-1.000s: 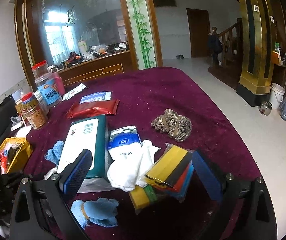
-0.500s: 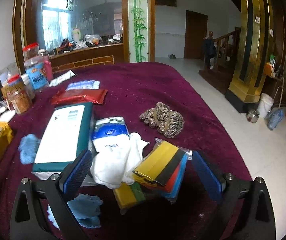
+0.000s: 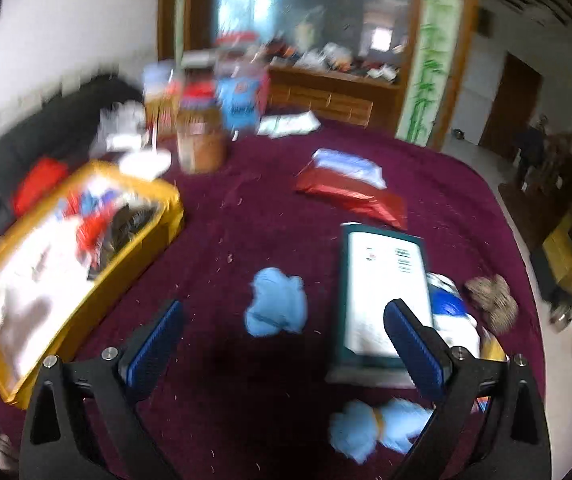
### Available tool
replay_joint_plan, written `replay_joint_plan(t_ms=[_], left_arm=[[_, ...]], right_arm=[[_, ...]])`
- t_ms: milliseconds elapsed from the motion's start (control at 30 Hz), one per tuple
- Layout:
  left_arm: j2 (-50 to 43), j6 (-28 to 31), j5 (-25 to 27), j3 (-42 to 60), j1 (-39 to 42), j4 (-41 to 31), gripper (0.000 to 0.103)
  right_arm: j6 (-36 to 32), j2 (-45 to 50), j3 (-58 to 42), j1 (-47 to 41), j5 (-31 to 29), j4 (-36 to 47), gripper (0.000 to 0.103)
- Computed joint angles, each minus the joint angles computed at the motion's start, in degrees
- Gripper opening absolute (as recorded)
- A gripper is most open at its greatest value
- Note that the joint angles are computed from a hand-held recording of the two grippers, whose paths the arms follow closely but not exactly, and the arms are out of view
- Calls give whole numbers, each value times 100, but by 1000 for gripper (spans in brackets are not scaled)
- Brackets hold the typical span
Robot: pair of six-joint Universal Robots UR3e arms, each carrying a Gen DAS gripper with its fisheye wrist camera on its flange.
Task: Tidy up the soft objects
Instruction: 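Grasp the white cloth with the left tool while right grasps blue towel, then drop the white cloth and blue towel into the tray with both tools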
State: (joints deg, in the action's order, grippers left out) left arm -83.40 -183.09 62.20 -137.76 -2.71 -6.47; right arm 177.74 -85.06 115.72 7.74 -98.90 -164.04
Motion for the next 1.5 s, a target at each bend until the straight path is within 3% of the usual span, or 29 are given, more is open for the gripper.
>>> replay_joint_plan(t_ms=[33,67,167,233,300,433,500,600,800,967,1100,1267,1500], left_arm=[[-55,-1,-3,45,-3,-57,18],[-94,8,-18,102,19,-133,18],[-260,-19,56,440,18,-616,18],[-519,-12,177,785,-103,-851,18],[-976,-83,494,1332,-368,-1097,18],[-1827,-356,814,2315,-571,-1580,24],[-2264,-522,994,2854,-619,-1726,44],[-2459,-747,674,3019,-386,-1763,53],[-1421,-652,-262,1591,327,-1130,67],[-229,-489,-657,309,1037,-797,69],[439,-94,-964,-206,1566,-956,69],[824,212,-1363,-571,2036,-975,69],[788,522,-1671,-692,2191,-1127,69]], right_arm=[[69,535,-538,240,-434,247,94],[111,846,-869,311,-568,454,84],[369,1666,-1854,270,-527,1297,56],[535,2010,-2243,211,-557,1597,48],[674,2151,-2355,116,-487,1681,32],[783,1882,-1951,-39,-281,1413,30],[816,1694,-1778,-40,-331,1297,30],[913,1172,-1471,-98,-19,1214,30],[791,443,-1500,540,1028,1444,30],[711,1251,-2564,1507,1521,2079,31],[595,2122,-3660,1915,1824,3094,31],[919,3305,-5216,2214,1083,4101,31],[1188,4143,-6314,2028,274,4133,32]])
